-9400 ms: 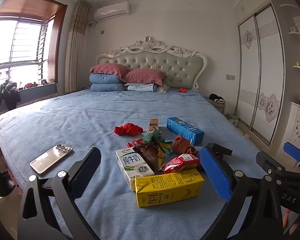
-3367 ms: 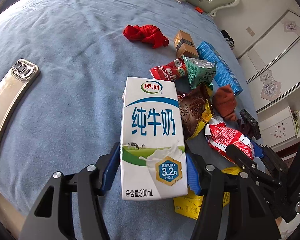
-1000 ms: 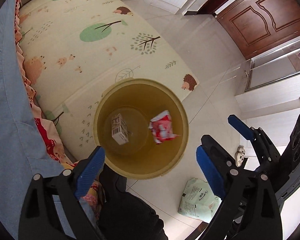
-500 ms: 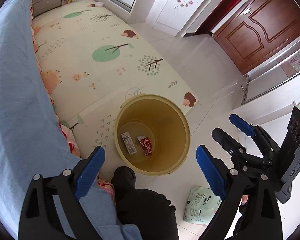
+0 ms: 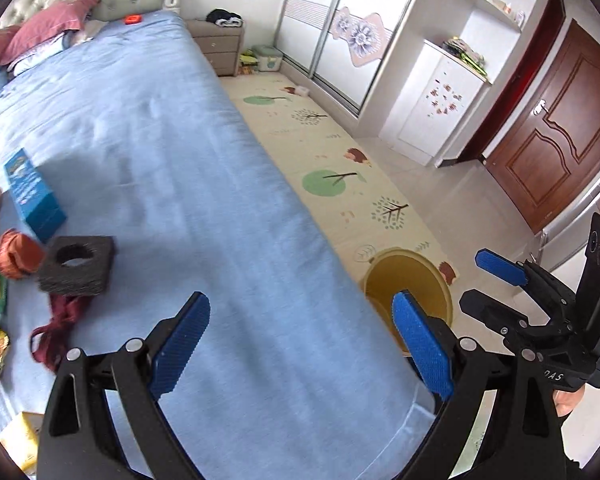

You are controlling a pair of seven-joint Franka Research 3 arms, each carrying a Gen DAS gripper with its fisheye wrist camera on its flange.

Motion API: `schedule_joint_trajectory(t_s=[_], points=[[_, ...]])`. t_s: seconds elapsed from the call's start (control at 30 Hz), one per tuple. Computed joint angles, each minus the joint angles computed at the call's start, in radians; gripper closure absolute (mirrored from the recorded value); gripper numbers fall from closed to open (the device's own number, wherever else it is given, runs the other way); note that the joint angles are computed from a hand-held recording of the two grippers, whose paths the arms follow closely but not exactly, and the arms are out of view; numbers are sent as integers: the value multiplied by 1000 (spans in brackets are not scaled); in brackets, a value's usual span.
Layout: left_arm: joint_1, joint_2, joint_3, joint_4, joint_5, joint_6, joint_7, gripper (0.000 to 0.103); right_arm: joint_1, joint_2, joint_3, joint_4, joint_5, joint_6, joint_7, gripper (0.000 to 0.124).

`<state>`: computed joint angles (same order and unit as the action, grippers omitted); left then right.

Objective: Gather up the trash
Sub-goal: 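Grasp the yellow juice carton with the left tool while the right tool grasps the black foam block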

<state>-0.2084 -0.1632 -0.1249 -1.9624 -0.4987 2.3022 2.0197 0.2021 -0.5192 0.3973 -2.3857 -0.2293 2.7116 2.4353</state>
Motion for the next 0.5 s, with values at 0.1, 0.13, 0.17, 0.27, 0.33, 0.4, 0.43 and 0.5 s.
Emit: schedule_joint_trajectory(t_s=[0.1,0.13,0.17,0.27,0.33,0.4,0.43,0.5], points=[[33,-68,43,-65,5,23,35,11,15,103,25,98,-19,17,-22,53],[42,-86,55,-80,13,29,41,11,27,139,26,130,-26,19,-31,53],[51,-103,69,-94,20,31,52,11,42,175,25,164,-33,20,-39,53],[73,-153,110,-149,36,54,94,10,103,275,7,257,-44,17,-68,51],[85,-176,136,-176,48,61,122,9,133,328,10,310,-78,11,-59,46],[98,-193,159,-197,60,58,150,9,162,381,10,370,-116,-10,-54,43],[105,-197,173,-204,64,54,170,9,177,408,6,398,-128,-19,-56,43],[118,-205,192,-217,73,46,207,9,211,456,0,448,-147,-39,-51,43]])
